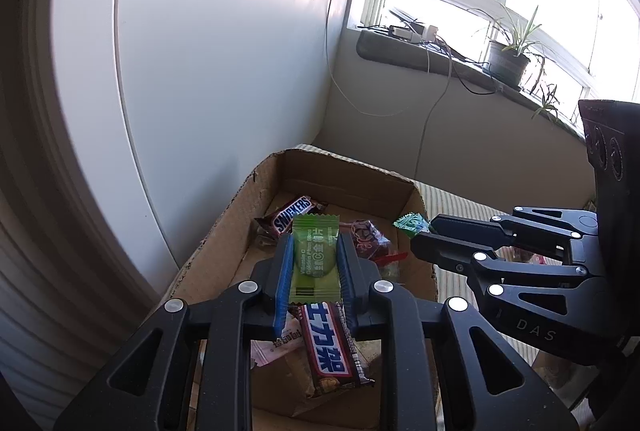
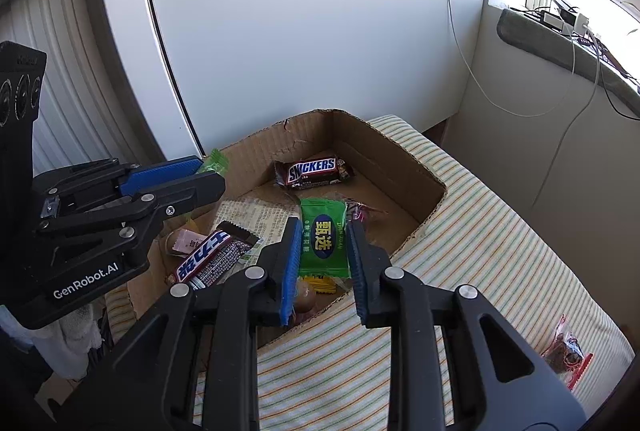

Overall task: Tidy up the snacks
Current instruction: 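Carry both green candies in both tools over the box, then open both tools to drop the green candies into the box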

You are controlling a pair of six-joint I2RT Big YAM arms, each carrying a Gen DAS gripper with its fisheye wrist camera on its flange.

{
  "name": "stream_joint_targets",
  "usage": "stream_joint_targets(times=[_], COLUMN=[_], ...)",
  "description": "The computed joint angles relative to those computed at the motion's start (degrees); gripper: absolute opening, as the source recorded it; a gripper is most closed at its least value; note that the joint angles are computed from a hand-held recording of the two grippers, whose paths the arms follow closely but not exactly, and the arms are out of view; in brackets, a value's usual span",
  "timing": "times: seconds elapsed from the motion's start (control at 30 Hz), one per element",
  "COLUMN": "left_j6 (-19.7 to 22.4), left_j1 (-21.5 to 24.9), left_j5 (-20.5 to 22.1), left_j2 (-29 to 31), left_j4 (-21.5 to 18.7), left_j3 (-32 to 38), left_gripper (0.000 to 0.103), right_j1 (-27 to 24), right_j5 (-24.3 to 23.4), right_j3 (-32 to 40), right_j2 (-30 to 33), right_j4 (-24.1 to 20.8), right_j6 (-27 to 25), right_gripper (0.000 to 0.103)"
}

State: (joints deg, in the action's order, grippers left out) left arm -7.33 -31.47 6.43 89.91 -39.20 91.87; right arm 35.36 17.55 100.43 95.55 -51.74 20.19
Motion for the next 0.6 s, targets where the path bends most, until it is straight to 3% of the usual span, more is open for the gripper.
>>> stream_joint_targets(times=[0.2, 0.23, 0.27, 0.3, 0.33, 0.6], left_j6=[-0.06, 0.01, 0.02, -0.03, -0.07, -0.12], left_j1=[0.11, 0.07, 0.02, -0.01, -0.05, 0.24], left_j5=[-0.79, -0.96, -1.09, -1.26, -1.56, -3.07], left_j2=[-0.40, -0.36, -0.32, -0.39, -0.57, -0.58], left_j4=[0.48, 0.42, 0.46, 0.72, 1.09, 1.36], left_j3=[-0.35, -0.28, -0.23, -0.33, -0.57, -0.57], left_gripper=[0.022, 0.025, 0.036, 0.046, 0.049, 0.066], right_j1=[0.06, 0.09, 0.13, 0.20, 0.27, 0.56], right_j5=[0.56, 0.87, 1.19, 1.55, 1.90, 4.38], right_j3=[0.42, 0.51, 0.54, 0.50, 0.34, -0.23], right_j2=[0.29, 0.34, 0.35, 0.31, 0.18, -0.68], right_j4=[-0.26, -0.43, -0.49, -0.43, -0.22, -0.44], right_j6=[0.10, 0.06, 0.06, 0.12, 0.08, 0.06], right_gripper=[0.026, 0.033, 0.040, 0.054, 0.063, 0.083])
